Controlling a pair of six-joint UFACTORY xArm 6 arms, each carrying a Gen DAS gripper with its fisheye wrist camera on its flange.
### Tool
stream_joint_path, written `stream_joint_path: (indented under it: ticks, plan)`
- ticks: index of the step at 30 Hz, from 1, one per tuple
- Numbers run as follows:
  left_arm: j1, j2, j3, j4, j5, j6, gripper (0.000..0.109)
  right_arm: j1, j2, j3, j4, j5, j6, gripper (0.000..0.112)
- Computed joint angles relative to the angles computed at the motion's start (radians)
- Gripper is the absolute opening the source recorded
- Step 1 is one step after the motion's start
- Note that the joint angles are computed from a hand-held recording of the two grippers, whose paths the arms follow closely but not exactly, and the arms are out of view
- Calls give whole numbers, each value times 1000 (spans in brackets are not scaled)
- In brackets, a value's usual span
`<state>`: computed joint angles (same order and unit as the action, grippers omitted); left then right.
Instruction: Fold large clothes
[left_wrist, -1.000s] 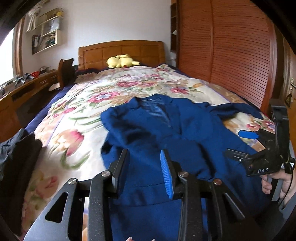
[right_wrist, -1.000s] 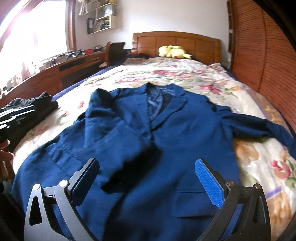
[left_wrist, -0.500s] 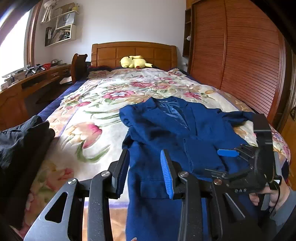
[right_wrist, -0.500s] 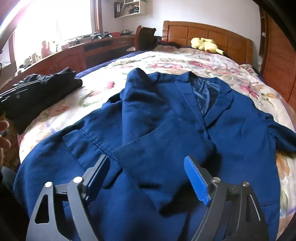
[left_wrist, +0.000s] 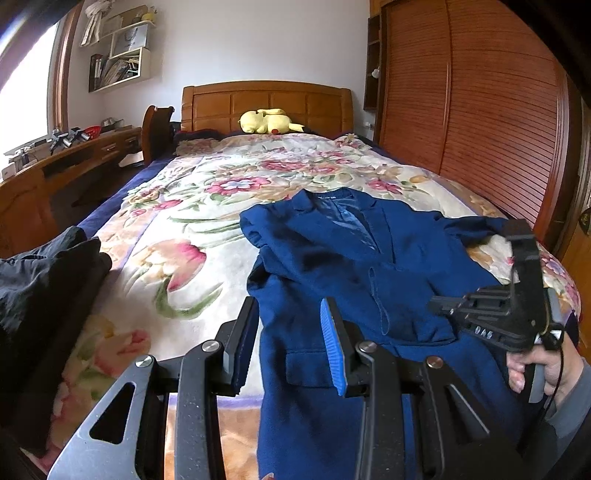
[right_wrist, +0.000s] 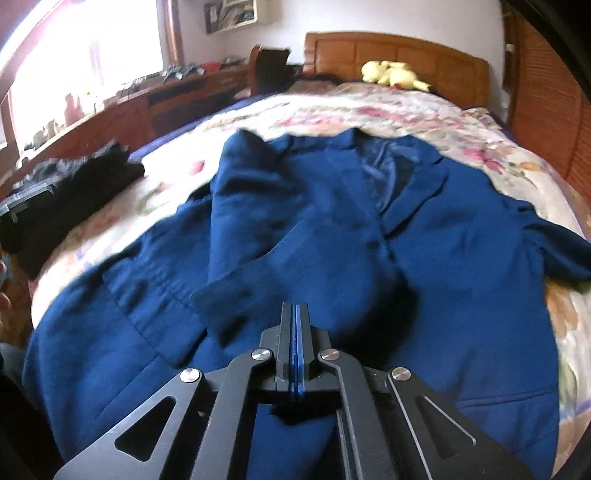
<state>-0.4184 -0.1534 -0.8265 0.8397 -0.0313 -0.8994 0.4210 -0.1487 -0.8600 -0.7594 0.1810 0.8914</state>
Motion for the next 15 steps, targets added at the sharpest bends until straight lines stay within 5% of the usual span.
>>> stream_joint_path:
  ticks: [4, 9, 11, 15]
  plan:
    - [-7, 11, -21, 63, 6, -60, 36, -2, -22, 21, -81, -59, 69, 1]
    - [-16, 20, -37, 101, 20, -95, 36, 26, 10, -10, -154, -50, 103, 36]
    - [-18, 23, -39, 102, 25, -94, 36, 31, 14, 0, -102, -75, 32, 47]
    - [-20, 22, -38, 100, 33, -90, 36, 48, 67, -28, 28, -60, -129, 49]
